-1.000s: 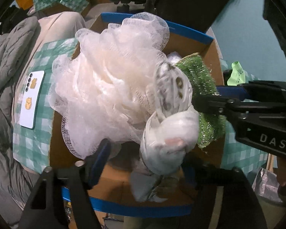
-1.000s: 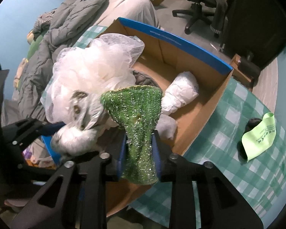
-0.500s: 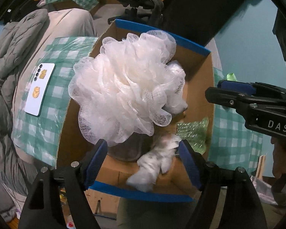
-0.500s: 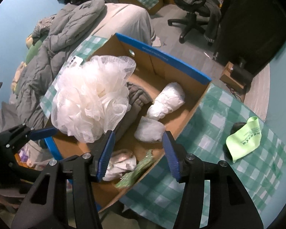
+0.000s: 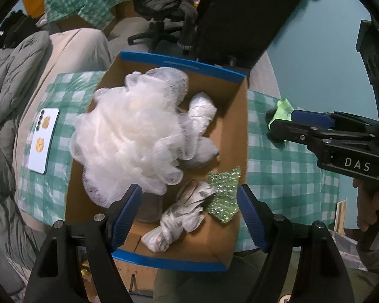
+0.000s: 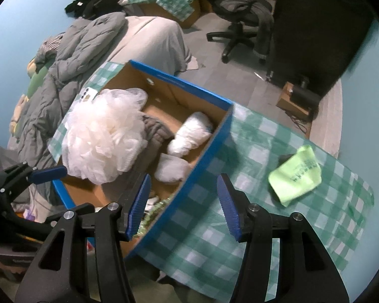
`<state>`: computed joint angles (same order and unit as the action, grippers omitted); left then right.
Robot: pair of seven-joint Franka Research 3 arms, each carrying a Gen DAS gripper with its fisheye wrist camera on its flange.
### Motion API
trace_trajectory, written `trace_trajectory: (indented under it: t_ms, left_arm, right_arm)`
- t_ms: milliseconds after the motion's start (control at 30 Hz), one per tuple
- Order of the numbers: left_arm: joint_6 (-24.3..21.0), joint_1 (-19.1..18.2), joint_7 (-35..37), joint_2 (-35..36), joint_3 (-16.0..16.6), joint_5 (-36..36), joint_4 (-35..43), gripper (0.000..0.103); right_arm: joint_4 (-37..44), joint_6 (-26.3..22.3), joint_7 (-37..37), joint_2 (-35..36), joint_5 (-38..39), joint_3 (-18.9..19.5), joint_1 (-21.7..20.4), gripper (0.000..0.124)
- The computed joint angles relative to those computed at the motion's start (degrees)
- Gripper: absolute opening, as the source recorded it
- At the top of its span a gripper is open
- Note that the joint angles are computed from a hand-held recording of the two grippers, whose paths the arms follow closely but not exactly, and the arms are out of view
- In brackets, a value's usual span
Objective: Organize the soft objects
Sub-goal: 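Move both tools back to the lime-green cloth on the table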
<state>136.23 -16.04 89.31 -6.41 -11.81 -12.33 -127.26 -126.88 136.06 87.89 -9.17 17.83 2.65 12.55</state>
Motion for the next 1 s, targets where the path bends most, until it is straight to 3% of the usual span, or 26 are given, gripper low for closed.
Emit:
trace_trajectory:
  t_ms: [500,1000]
  left_arm:
    - [0.34,-2.21,-0.54,4.68,-2.67,0.10,4.95,0.078]
    - [0.03,-4.56,-3.96,15.90,-6.05,5.68,16.37,0.078]
  right_arm:
    - [-4.75,-0.59,0.61,-4.31,-3.77,-2.51,-5.24,0.055]
    - [-5.12,-1.51,-5.14,-2.81,-4.96,-5.39,-10.12,0.055]
